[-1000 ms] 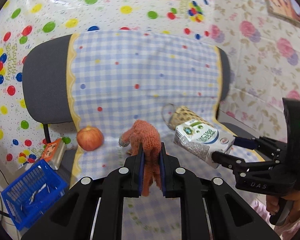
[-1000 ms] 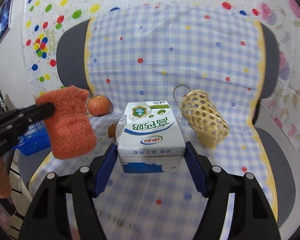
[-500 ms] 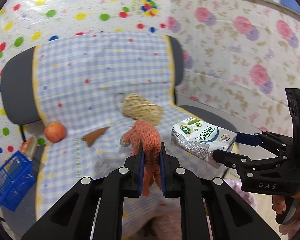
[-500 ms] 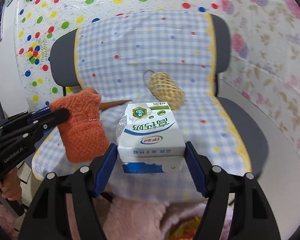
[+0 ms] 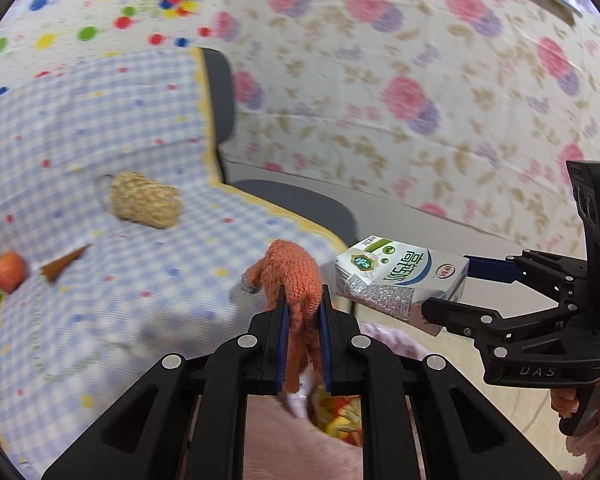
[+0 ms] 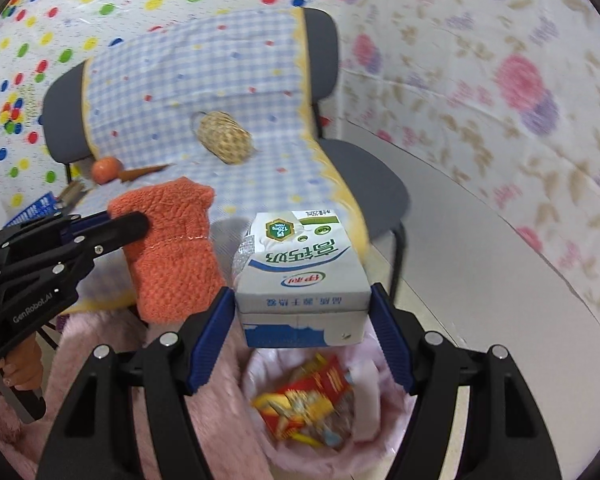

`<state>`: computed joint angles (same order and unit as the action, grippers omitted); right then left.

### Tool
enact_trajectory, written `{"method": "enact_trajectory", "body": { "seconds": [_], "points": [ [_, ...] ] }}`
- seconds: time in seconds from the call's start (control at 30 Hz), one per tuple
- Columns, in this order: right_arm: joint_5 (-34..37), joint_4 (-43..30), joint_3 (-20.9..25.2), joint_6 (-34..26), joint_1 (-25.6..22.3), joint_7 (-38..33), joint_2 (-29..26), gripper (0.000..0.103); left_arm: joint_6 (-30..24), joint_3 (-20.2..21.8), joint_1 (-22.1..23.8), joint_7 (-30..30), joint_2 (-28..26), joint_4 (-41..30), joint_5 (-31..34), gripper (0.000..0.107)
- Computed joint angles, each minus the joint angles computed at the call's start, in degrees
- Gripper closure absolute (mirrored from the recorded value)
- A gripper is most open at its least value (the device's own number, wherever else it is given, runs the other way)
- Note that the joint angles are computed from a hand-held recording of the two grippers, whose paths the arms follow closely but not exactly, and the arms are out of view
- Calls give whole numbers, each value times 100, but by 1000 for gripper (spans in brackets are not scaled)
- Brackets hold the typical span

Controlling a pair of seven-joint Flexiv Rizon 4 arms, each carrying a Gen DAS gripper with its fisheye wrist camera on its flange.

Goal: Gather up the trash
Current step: 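Carry cloth and milk carton over the trash bin and open both grippers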

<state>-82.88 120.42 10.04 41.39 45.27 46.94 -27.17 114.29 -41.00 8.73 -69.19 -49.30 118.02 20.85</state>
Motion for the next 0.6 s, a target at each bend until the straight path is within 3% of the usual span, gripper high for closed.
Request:
{"method": "enact_trajectory", "body": {
  "seconds": [0.23, 0.43, 0.47, 0.5, 0.53, 0.6],
  "points": [
    [346, 398, 147, -114, 13, 290, 176, 35, -380, -123, -222, 240, -201, -160, -126, 92],
    [6, 606, 48, 223, -194, 735, 122, 34, -747, -90, -455, 523, -266, -317, -488, 88],
    [-80, 619, 29, 293, -244, 828, 95, 34, -813, -42, -526, 555, -253, -348, -588, 73],
    [-214, 644, -5, 444, -332, 989, 49, 34, -840, 20, -604, 569, -231, -378, -694, 50],
    [-306, 658, -19, 550, -400, 1098, 19, 34, -731, 108, -686, 542, -221, -387, -789, 43],
    [-424, 711, -22, 659, -493, 1320, 3, 34, -624, 180, -718, 522, -191, -375, -835, 42]
  ]
}}
